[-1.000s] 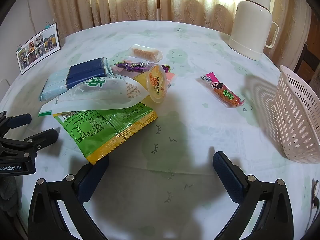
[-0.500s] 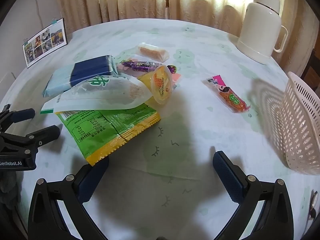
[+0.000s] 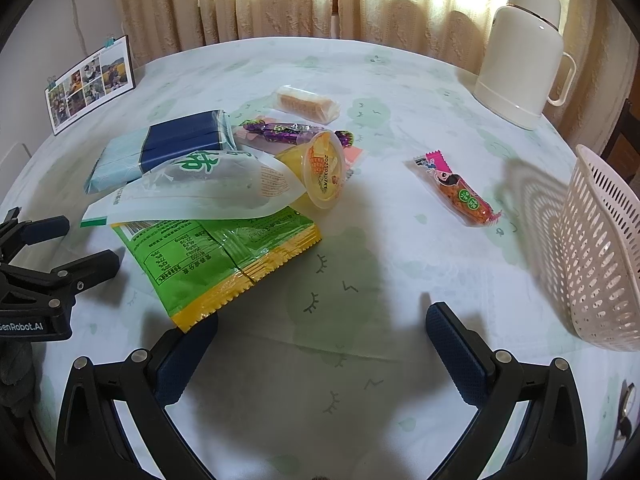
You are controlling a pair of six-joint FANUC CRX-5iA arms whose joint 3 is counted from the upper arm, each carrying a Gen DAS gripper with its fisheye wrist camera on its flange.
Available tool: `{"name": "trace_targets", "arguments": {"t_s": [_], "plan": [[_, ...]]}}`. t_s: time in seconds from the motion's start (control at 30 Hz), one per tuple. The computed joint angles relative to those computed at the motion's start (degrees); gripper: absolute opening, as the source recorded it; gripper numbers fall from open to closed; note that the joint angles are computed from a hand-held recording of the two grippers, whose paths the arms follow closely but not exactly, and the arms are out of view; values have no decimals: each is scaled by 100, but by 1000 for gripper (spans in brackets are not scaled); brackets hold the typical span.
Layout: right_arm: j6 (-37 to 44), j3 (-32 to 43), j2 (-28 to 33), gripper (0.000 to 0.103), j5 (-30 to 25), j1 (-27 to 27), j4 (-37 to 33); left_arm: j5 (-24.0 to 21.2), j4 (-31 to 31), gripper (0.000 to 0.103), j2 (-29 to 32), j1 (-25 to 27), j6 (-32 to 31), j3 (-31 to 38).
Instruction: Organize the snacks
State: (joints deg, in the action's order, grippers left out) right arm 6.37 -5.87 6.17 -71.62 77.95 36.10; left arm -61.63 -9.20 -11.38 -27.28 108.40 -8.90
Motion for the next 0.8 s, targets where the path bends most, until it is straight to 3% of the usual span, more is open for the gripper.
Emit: {"name": "trace_targets", "arguments": {"t_s": [0.2,0.47,0.8], "plan": [[-109,83,77,103,-101,17,7,416,991,102,-323,581,-723,-456],[-413,-222,-170,103,163,67,137,95,-84,101,-17,270,-329,226],[-716,-486,-369,103,489,58,290,160,-601,100,558,-200,-1029,960]]}}
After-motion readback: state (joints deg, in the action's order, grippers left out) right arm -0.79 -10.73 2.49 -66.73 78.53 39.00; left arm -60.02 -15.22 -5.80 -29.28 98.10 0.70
